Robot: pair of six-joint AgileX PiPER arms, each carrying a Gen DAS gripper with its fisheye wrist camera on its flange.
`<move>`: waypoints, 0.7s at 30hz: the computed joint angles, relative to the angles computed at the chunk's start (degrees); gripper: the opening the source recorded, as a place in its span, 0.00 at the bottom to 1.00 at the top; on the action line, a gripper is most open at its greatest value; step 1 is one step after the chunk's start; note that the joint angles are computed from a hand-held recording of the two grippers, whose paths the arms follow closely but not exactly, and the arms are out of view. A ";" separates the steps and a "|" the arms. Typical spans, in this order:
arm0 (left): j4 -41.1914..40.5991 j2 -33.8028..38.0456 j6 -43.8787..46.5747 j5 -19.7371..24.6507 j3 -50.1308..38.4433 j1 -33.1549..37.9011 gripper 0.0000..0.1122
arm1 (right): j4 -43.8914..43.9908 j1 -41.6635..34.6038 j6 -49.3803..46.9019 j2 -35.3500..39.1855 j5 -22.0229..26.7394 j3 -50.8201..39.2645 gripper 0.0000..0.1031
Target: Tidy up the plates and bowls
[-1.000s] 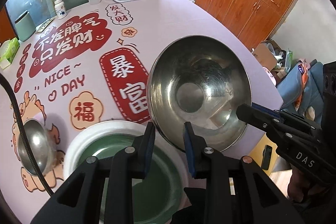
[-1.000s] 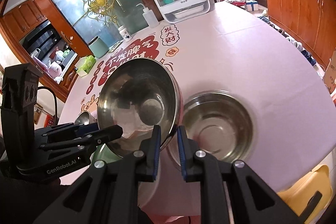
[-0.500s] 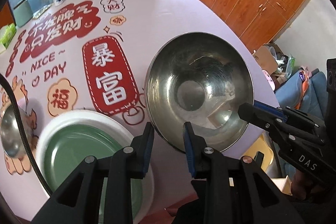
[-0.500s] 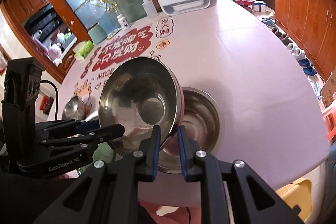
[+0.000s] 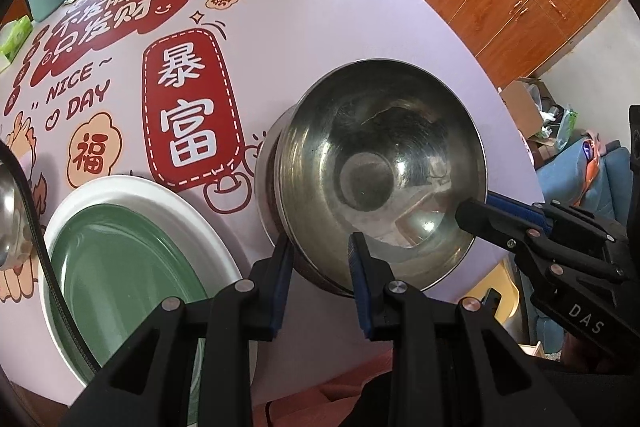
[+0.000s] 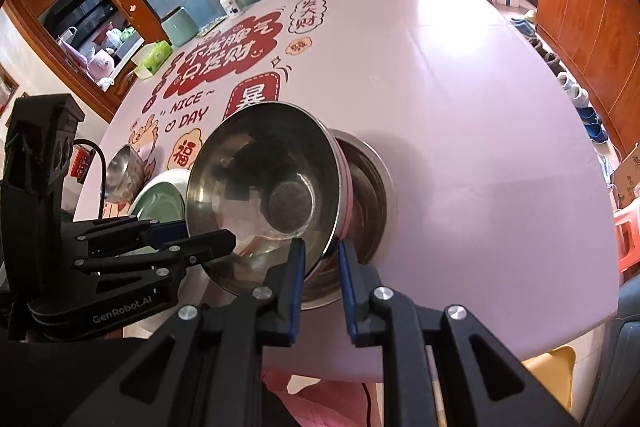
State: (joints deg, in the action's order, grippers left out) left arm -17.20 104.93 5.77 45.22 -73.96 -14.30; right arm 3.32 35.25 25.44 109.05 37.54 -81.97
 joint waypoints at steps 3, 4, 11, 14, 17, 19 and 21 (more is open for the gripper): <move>1.11 0.62 -1.42 0.52 -0.70 -0.58 0.23 | 1.43 -0.52 -1.38 0.36 -0.13 -0.07 0.16; 1.31 0.80 -1.63 0.75 -0.93 -0.58 0.23 | 2.09 -0.73 -1.96 0.48 -0.15 -0.03 0.16; 3.06 1.62 -3.69 1.93 -1.98 -1.38 0.23 | 5.07 -1.67 -4.26 1.49 -0.24 -0.23 0.16; 3.41 2.03 -3.98 2.41 -2.43 -1.55 0.23 | 5.98 -2.04 -4.77 1.70 -0.34 -0.19 0.16; 2.93 2.43 -3.31 2.73 -2.95 -1.41 0.23 | 6.39 -2.26 -4.92 2.09 -0.18 -0.30 0.19; 3.00 2.78 -3.39 2.88 -3.38 -1.51 0.25 | 6.14 -2.28 -4.53 2.45 0.24 -0.47 0.19; 2.89 2.94 -3.35 2.89 -3.56 -1.54 0.26 | 5.76 -2.28 -3.90 2.80 0.52 -0.78 0.19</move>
